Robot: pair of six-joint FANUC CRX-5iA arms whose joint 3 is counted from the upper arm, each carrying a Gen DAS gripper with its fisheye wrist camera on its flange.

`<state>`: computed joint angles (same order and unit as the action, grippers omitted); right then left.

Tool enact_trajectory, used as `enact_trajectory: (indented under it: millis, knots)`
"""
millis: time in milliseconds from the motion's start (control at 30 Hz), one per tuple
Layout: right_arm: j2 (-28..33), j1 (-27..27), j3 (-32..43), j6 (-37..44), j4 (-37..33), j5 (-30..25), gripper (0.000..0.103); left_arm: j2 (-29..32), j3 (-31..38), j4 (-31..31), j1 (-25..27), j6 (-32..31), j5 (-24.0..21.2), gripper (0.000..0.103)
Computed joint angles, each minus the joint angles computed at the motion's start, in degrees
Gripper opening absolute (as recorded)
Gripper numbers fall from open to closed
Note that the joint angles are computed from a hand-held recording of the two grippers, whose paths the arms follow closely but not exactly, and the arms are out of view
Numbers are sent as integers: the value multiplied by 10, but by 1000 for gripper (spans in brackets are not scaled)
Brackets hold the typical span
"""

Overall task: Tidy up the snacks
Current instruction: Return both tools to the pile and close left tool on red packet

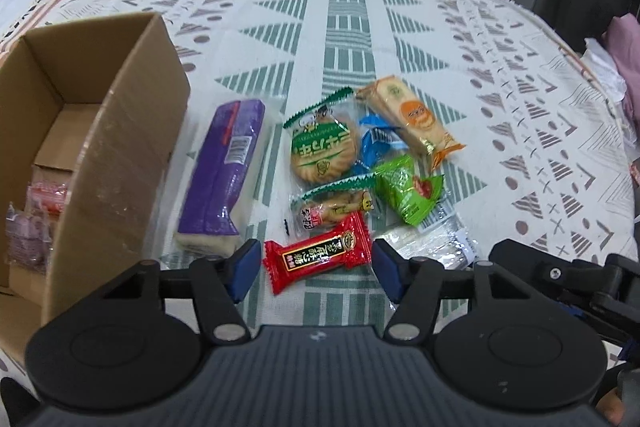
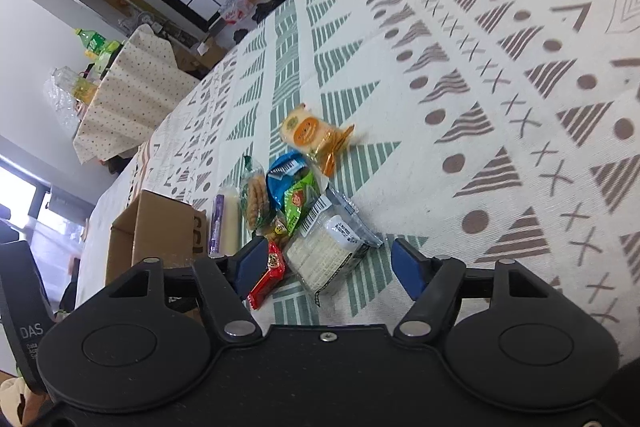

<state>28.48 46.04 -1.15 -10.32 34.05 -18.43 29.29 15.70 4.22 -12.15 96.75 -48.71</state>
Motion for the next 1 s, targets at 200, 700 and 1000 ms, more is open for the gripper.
enact_trajectory:
  millis: [200, 700, 1000]
  knots:
    - [22, -6, 45, 109, -129, -3, 64, 30, 38, -22, -6, 34, -30, 61]
    - [54, -18, 108, 245, -260, -23, 64, 58, 84, -31, -5, 74, -88, 17]
    - [65, -11, 124, 242, -230, -50, 65, 35, 52, -11, 4, 67, -65, 10]
